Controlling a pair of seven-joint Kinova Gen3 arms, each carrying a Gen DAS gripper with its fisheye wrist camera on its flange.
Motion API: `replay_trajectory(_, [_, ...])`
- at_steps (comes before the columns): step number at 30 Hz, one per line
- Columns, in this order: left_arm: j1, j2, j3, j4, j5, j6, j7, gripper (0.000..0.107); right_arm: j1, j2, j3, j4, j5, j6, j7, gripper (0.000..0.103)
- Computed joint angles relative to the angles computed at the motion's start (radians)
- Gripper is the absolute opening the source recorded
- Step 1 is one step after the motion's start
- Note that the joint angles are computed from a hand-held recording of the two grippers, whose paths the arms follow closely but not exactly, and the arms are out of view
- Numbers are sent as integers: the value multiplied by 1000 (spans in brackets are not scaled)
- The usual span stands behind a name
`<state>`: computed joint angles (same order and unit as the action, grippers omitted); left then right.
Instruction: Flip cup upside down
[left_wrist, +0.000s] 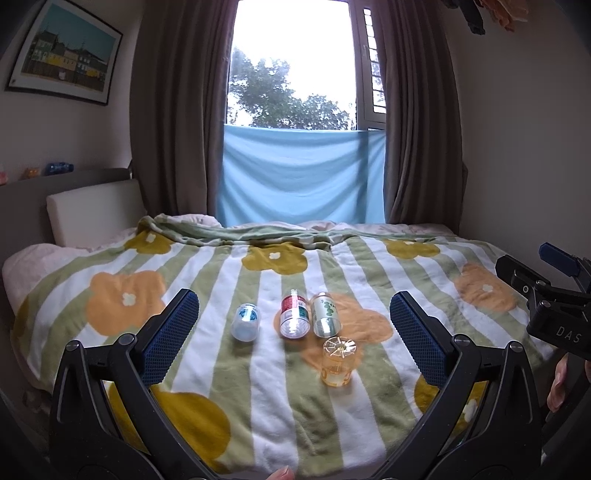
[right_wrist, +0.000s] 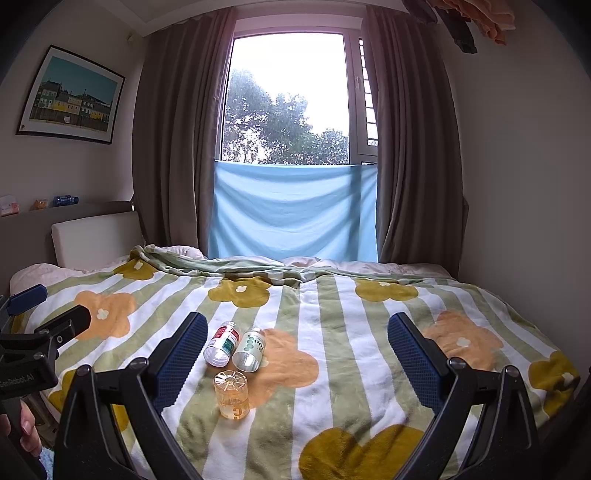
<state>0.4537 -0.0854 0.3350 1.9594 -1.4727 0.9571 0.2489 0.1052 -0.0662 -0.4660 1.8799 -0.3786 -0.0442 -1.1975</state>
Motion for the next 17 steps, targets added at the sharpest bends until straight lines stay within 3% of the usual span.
replay_trajectory(17, [55,16,15,30,-94,91,72,103,-14,11,20,-2,12,4,-8,98])
